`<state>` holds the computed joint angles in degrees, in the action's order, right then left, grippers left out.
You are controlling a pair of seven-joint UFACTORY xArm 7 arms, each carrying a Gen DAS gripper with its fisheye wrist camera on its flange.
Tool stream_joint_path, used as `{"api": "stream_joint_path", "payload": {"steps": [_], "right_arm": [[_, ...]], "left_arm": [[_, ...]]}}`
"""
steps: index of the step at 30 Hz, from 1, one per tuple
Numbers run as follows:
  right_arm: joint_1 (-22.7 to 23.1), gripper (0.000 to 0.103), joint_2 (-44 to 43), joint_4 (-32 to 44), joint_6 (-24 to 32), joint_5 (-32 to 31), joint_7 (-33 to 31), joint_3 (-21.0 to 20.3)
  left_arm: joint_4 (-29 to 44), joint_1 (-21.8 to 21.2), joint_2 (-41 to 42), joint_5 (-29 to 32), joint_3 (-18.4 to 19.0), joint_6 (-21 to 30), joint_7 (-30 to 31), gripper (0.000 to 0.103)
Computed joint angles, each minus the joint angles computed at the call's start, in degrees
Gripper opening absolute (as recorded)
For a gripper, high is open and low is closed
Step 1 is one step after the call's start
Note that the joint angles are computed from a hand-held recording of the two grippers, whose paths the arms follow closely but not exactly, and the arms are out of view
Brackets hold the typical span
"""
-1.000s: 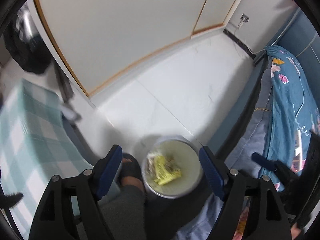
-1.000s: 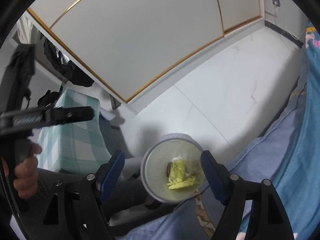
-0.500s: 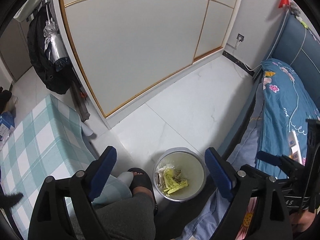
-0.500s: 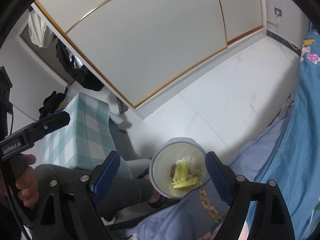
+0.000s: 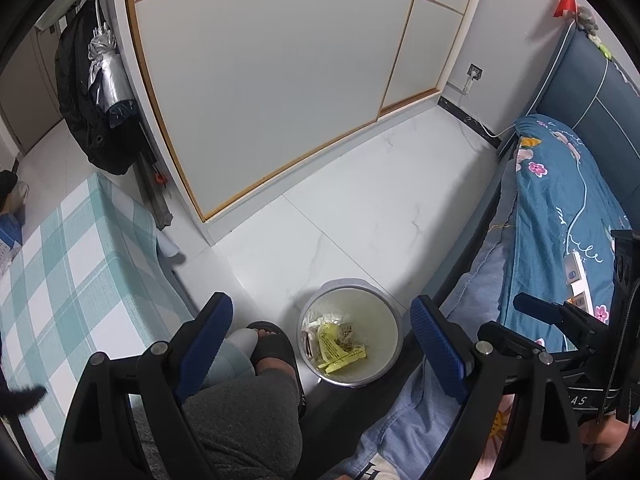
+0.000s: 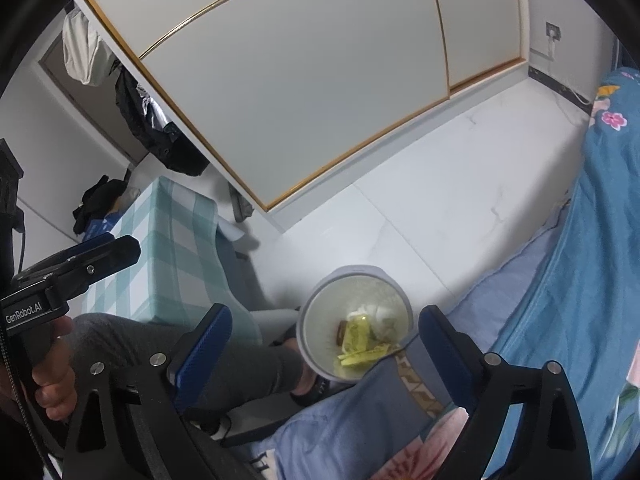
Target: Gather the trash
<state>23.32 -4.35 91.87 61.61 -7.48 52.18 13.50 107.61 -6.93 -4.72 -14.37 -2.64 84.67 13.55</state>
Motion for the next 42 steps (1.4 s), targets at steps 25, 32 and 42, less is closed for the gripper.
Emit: {"api": "stream_joint_path", "payload": {"steps": [25, 32, 42], "right_arm": [[-0.20, 0.096, -0.62, -1.23, -0.20, 0.17, 0.71, -0.03], [-0.33, 0.096, -0.64, -1.29, -0.30, 0.25, 0.70, 0.04], [-0.23, 0.096, -0.49, -1.08, -0.14, 0.26, 0.87, 0.07]], "left_arm": [[0.32, 0.21, -0.12, -0.35, 0.09, 0.35, -0.09, 0.088], [0.35, 0.26, 0.01, -0.43, 0.09, 0.67, -1.09, 0.088], [-0.14, 0.24, 0.04, 1.28, -0.16, 0.33, -2.59, 0.088]]}}
